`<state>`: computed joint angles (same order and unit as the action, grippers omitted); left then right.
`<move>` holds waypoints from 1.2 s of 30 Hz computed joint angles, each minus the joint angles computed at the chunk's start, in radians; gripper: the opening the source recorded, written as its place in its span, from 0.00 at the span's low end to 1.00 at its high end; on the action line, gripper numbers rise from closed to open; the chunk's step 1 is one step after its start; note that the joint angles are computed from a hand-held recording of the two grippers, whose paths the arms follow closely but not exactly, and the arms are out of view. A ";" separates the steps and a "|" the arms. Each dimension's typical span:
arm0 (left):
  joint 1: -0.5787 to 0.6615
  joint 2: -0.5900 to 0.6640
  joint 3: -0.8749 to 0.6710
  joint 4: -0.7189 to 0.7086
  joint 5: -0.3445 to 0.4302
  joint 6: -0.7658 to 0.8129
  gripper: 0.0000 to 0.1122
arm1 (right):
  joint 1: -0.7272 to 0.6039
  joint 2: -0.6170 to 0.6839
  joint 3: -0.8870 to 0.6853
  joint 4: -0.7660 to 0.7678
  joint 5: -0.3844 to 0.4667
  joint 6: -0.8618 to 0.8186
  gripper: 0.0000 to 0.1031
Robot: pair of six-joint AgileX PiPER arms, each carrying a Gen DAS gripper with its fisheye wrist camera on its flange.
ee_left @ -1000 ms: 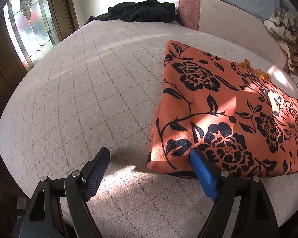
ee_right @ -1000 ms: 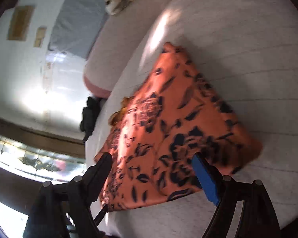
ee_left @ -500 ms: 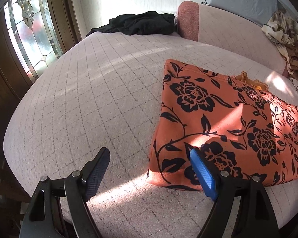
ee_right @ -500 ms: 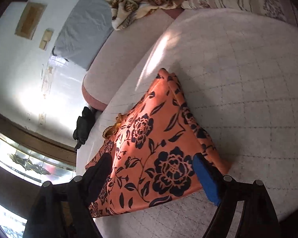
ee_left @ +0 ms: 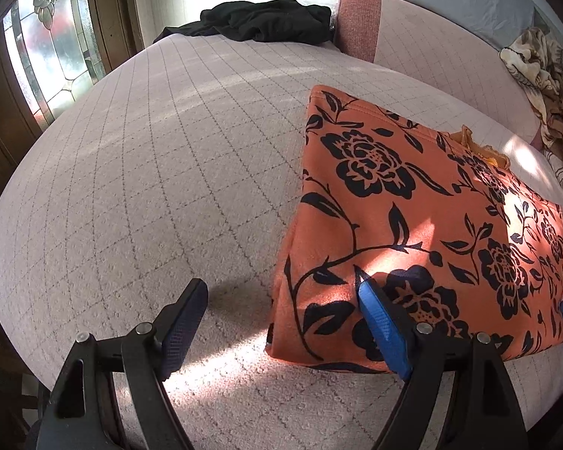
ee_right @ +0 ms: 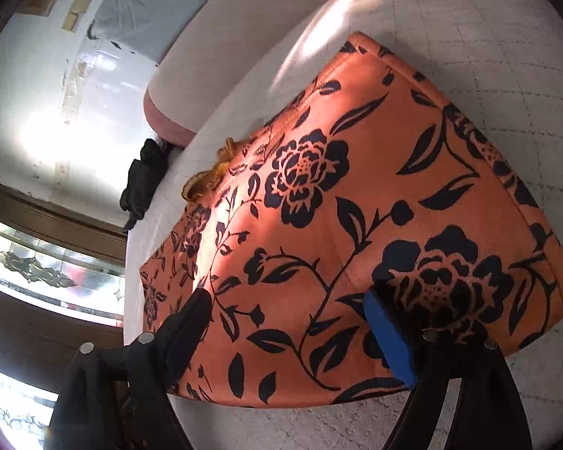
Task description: Fold small clothes
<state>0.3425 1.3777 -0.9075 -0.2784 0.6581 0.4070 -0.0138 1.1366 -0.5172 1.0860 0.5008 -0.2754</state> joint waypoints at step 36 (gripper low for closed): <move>-0.119 -0.032 0.095 0.026 -0.141 0.024 0.81 | 0.136 0.461 -0.536 0.039 0.106 0.001 0.83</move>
